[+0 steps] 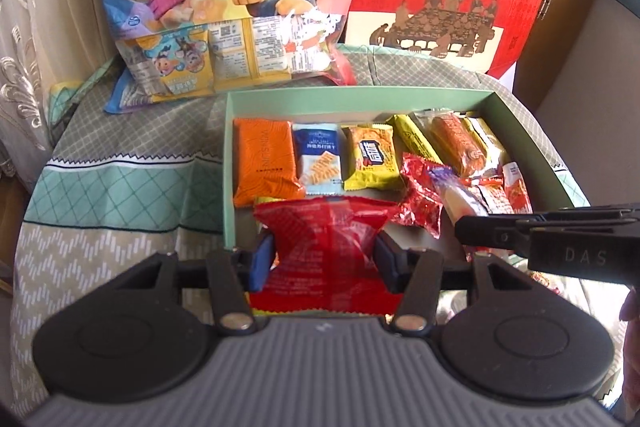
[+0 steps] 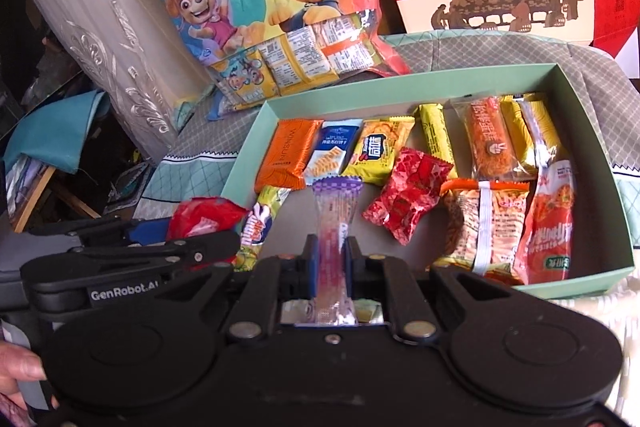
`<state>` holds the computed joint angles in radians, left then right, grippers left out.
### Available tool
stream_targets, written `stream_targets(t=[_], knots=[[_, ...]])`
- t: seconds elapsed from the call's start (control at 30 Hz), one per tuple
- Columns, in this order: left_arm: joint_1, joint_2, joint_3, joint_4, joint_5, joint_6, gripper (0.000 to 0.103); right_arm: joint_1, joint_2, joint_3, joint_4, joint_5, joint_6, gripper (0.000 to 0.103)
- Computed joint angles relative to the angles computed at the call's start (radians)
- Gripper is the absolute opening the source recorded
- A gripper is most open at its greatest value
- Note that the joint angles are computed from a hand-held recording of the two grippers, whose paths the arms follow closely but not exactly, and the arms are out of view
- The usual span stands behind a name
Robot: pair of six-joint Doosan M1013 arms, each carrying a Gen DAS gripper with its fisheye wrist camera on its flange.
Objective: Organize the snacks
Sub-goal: 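Place red bag in box with left gripper while right places jelly tube beside it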
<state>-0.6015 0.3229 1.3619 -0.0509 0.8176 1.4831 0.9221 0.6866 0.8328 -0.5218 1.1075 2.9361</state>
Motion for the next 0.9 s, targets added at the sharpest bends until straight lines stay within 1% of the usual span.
stream_targets(t=[0.13, 0.23, 0.57, 0.63, 0.67, 0.7, 0.73, 0.77, 0.8, 0.83, 0.87, 0.9], knots=[[0.000, 0.042, -0.038, 0.017, 0.026, -0.016, 0.052, -0.028, 0.023, -0.025, 0.033, -0.015, -0.008, 0.012], [0.005, 0.060, -0.050, 0.008, 0.040, -0.012, 0.052, -0.042, 0.038, -0.040, 0.059, -0.023, -0.026, 0.012], [-0.003, 0.089, -0.072, 0.037, 0.052, 0.003, 0.053, -0.064, 0.050, -0.043, 0.095, -0.040, -0.050, 0.013], [-0.009, 0.090, -0.074, 0.068, 0.055, -0.011, 0.054, -0.065, 0.049, -0.041, 0.098, -0.043, -0.057, 0.016], [-0.013, 0.089, -0.073, 0.083, 0.055, -0.016, 0.058, -0.063, 0.051, -0.046, 0.095, -0.036, -0.057, 0.020], [-0.016, 0.085, -0.071, 0.097, 0.054, -0.023, 0.072, -0.062, 0.051, -0.047, 0.086, -0.034, -0.053, 0.027], [-0.018, 0.079, -0.065, 0.108, 0.045, -0.029, 0.078, -0.059, 0.050, -0.047, 0.067, -0.033, -0.042, 0.046], [-0.019, 0.070, -0.056, 0.111, 0.028, -0.031, 0.088, -0.055, 0.048, -0.046, 0.045, -0.031, -0.034, 0.064], [-0.018, 0.061, -0.048, 0.110, 0.015, -0.031, 0.091, -0.051, 0.046, -0.045, 0.024, -0.028, -0.028, 0.070], [-0.017, 0.054, -0.043, 0.108, 0.010, -0.033, 0.093, -0.046, 0.043, -0.046, 0.000, -0.022, -0.023, 0.080], [-0.016, 0.049, -0.040, 0.109, 0.009, -0.040, 0.097, -0.042, 0.039, -0.043, -0.012, -0.022, -0.023, 0.088], [-0.015, 0.042, -0.034, 0.109, 0.007, -0.047, 0.100, -0.039, 0.035, -0.040, -0.022, -0.018, -0.022, 0.091]])
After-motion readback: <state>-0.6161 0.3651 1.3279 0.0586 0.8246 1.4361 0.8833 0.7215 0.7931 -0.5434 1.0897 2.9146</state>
